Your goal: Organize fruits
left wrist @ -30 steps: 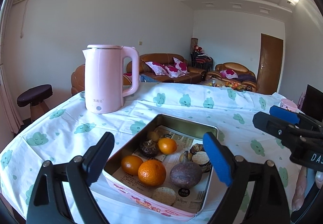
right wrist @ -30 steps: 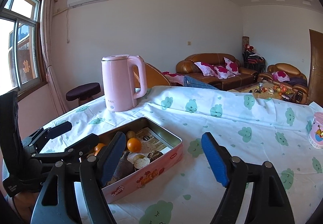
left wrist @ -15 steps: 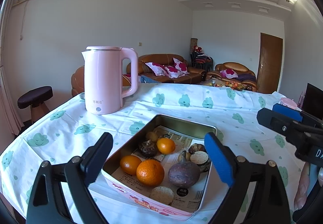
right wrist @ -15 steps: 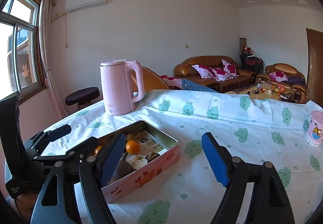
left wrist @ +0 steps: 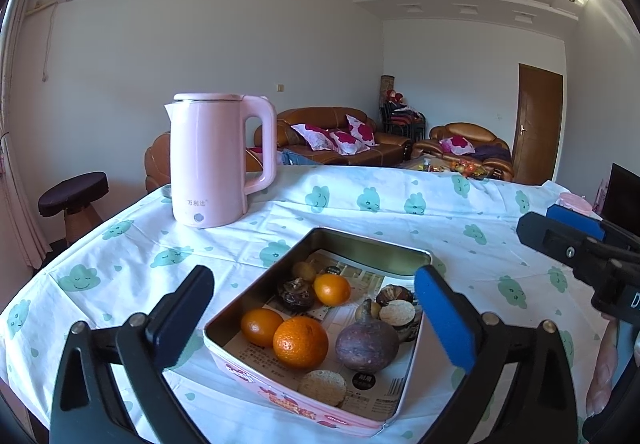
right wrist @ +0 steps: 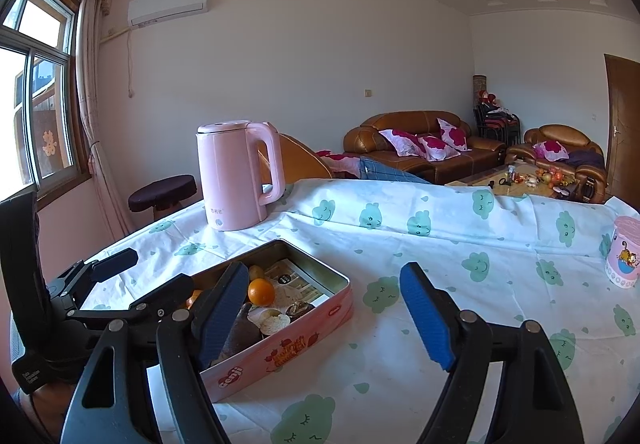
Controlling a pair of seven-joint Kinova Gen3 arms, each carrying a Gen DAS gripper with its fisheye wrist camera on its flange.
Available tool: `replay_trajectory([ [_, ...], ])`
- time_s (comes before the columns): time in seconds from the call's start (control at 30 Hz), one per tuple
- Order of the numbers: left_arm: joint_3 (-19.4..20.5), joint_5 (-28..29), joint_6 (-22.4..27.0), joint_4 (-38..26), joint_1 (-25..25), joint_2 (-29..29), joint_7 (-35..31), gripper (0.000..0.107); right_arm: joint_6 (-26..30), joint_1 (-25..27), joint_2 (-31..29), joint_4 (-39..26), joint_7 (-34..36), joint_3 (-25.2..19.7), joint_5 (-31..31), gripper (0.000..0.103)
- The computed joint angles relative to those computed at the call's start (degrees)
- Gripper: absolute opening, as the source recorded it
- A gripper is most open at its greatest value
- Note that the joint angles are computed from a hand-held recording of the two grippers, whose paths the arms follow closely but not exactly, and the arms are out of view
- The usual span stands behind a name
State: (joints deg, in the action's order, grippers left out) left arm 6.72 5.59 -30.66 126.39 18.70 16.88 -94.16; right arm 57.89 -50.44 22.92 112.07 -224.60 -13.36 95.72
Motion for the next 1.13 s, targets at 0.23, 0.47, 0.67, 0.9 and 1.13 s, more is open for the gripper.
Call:
replay_trajectory([
  [0.23,-1.07,2.38,-1.45,0.37,1.91,-0.16,-2.67,0.103,0.58,-0.15,-0.12,0.29,-0.78,-0.08,0.17,0.08],
  [0.47,-0.9,4.91,-2.3,0.55,2.84,-0.34,-5.05,0.103,1.08,-0.16,-0.32,0.66,-1.26,-0.2,0.33,0.08],
  [0.67,-0.78,5.09,-0.4,-0.39,2.76,-0.08,-4.77,0.103,1.1,-0.03,-0.54,1.06,-1.54,-0.39,0.38,0.08],
  [0.9,-1.57,8.28,-1.38,-0.42,4.26,0.49,-7.22,0.103,1.03,0.1,-0.52,1.43,-2.06,-0.48,0.4,0.08],
  [1.13,-1.23,8.19,-2.22,0.0,4.09,0.51,-7.91,0.103,1.84,0.19,-1.3,2.58,-1.41,-0.54,-1.41,0.08],
])
